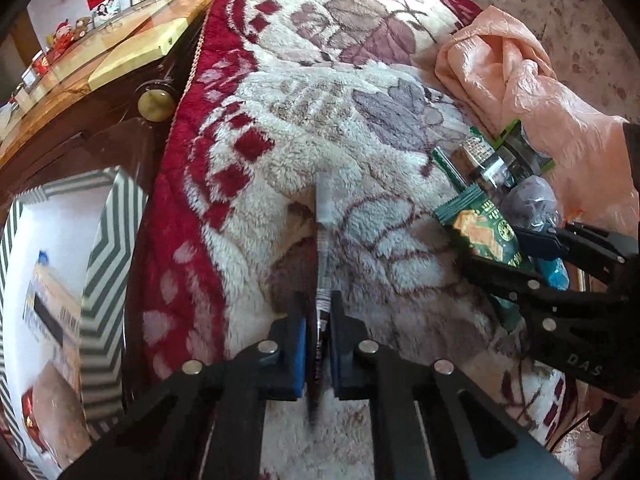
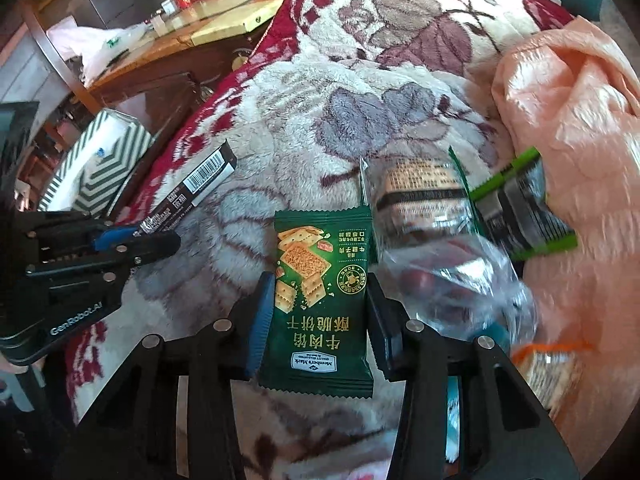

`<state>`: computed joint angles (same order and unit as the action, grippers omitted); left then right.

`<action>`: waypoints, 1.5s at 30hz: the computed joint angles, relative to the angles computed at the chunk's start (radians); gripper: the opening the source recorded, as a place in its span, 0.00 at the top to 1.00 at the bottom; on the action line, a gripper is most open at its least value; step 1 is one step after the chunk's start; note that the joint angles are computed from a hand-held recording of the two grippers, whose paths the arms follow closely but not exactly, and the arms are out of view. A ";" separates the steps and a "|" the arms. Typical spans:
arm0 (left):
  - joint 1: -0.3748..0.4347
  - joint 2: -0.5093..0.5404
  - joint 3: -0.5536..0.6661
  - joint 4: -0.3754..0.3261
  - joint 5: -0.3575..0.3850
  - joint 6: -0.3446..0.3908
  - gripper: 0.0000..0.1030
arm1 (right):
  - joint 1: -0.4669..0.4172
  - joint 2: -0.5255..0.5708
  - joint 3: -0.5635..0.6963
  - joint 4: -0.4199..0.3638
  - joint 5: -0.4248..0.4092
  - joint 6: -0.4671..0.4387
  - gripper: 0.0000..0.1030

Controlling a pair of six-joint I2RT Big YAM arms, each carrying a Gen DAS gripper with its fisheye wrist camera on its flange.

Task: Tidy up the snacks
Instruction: 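Lift the Nescafe stick with the left gripper while the right grasps the green cracker pack, then carry the Nescafe stick and green cracker pack over the white tray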

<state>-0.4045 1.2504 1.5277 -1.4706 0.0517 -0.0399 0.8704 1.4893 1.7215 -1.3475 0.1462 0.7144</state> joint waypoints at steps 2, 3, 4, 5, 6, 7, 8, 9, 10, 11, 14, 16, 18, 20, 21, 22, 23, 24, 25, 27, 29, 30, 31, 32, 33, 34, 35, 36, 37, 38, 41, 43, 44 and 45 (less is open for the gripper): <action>0.005 -0.021 -0.008 0.002 0.021 -0.014 0.90 | 0.016 -0.009 -0.002 -0.001 0.001 0.000 0.59; 0.009 -0.031 -0.012 0.003 0.030 -0.019 0.90 | 0.028 -0.013 0.001 -0.004 0.007 -0.001 0.59; 0.011 -0.040 -0.015 0.001 0.036 -0.023 0.90 | 0.034 -0.013 0.005 -0.007 0.010 0.001 0.59; 0.013 -0.050 -0.019 0.000 0.041 -0.025 0.90 | 0.041 -0.015 0.006 -0.006 0.013 0.004 0.59; 0.014 -0.059 -0.023 0.001 0.044 -0.029 0.90 | 0.044 -0.015 0.007 -0.006 0.012 0.008 0.59; 0.018 -0.070 -0.029 0.003 0.047 -0.033 0.90 | 0.047 -0.016 0.008 -0.007 0.007 0.012 0.59; 0.024 -0.083 -0.034 0.003 0.056 -0.038 0.90 | 0.051 -0.018 0.008 -0.005 0.007 0.015 0.59; 0.029 -0.091 -0.036 0.002 0.065 -0.042 0.90 | 0.056 -0.020 0.009 -0.003 0.007 0.018 0.59; 0.036 -0.103 -0.039 0.002 0.073 -0.045 0.90 | 0.061 -0.020 0.013 -0.004 0.009 0.019 0.59; 0.040 -0.112 -0.041 0.000 0.073 -0.048 0.90 | 0.066 -0.019 0.018 -0.006 0.012 0.019 0.59; 0.047 -0.137 -0.046 -0.004 0.059 -0.049 0.90 | 0.078 -0.010 0.040 -0.012 0.013 0.016 0.59; 0.048 -0.152 -0.049 -0.005 0.028 -0.048 0.90 | 0.088 0.000 0.060 -0.018 0.018 0.016 0.59; 0.057 -0.167 -0.053 -0.005 0.012 -0.047 0.90 | 0.097 0.009 0.076 -0.017 0.018 0.016 0.59; 0.076 -0.181 -0.056 -0.005 0.003 -0.046 0.90 | 0.106 0.026 0.102 -0.019 0.017 0.011 0.59; 0.087 -0.187 -0.057 -0.006 0.001 -0.041 0.90 | 0.112 0.039 0.122 -0.024 0.019 0.004 0.59; 0.098 -0.193 -0.059 -0.007 -0.003 -0.038 0.90 | 0.117 0.050 0.138 -0.029 0.019 0.000 0.59; 0.109 -0.199 -0.061 -0.007 -0.009 -0.035 0.90 | 0.121 0.061 0.154 -0.033 0.019 -0.004 0.59; 0.117 -0.205 -0.062 -0.008 -0.014 -0.034 0.90 | 0.125 0.073 0.172 -0.036 0.017 -0.009 0.59; 0.130 -0.210 -0.062 -0.010 -0.016 -0.029 0.90 | 0.130 0.086 0.191 -0.039 0.016 -0.014 0.59; 0.155 -0.219 -0.062 -0.012 -0.021 -0.022 0.90 | 0.139 0.109 0.227 -0.048 0.017 -0.025 0.59; 0.181 -0.229 -0.063 -0.014 -0.024 -0.013 0.90 | 0.147 0.138 0.271 -0.060 0.017 -0.037 0.59; 0.195 -0.234 -0.064 -0.013 -0.027 -0.008 0.90 | 0.151 0.150 0.290 -0.065 0.015 -0.042 0.59; 0.209 -0.238 -0.065 -0.014 -0.028 -0.003 0.90 | 0.153 0.160 0.305 -0.068 0.014 -0.045 0.59; 0.224 -0.242 -0.066 -0.013 -0.028 0.001 0.90 | 0.157 0.172 0.324 -0.072 0.014 -0.052 0.59; 0.240 -0.246 -0.068 -0.013 -0.026 0.005 0.90 | 0.160 0.187 0.346 -0.078 0.012 -0.058 0.59; 0.258 -0.250 -0.070 -0.012 -0.024 0.010 0.90 | 0.161 0.197 0.360 -0.083 0.010 -0.063 0.59; 0.272 -0.252 -0.071 -0.012 -0.024 0.016 0.90 | 0.165 0.211 0.381 -0.090 0.010 -0.069 0.59; 0.289 -0.254 -0.072 -0.012 -0.023 0.020 0.90 | 0.169 0.225 0.403 -0.097 0.009 -0.074 0.59; 0.306 -0.257 -0.074 -0.012 -0.021 0.026 0.90 | 0.171 0.235 0.419 -0.102 0.008 -0.079 0.59; 0.323 -0.259 -0.076 -0.013 -0.018 0.033 0.90 | 0.175 0.248 0.438 -0.109 0.007 -0.083 0.59; 0.369 -0.268 -0.084 -0.012 -0.013 0.048 0.90 | 0.184 0.280 0.489 -0.125 0.004 -0.095 0.59; 0.398 -0.273 -0.090 -0.012 -0.008 0.056 0.90 | 0.189 0.299 0.518 -0.138 0.003 -0.102 0.59; 0.412 -0.276 -0.093 -0.012 -0.005 0.058 0.90 | 0.192 0.307 0.532 -0.144 0.002 -0.105 0.59; 0.426 -0.277 -0.095 -0.013 0.001 0.062 0.90 | 0.195 0.318 0.549 -0.149 0.000 -0.109 0.59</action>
<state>0.0214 0.9731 1.4329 -1.4835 0.0523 0.0218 1.0649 1.8069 2.2702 -1.4969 0.1466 0.6059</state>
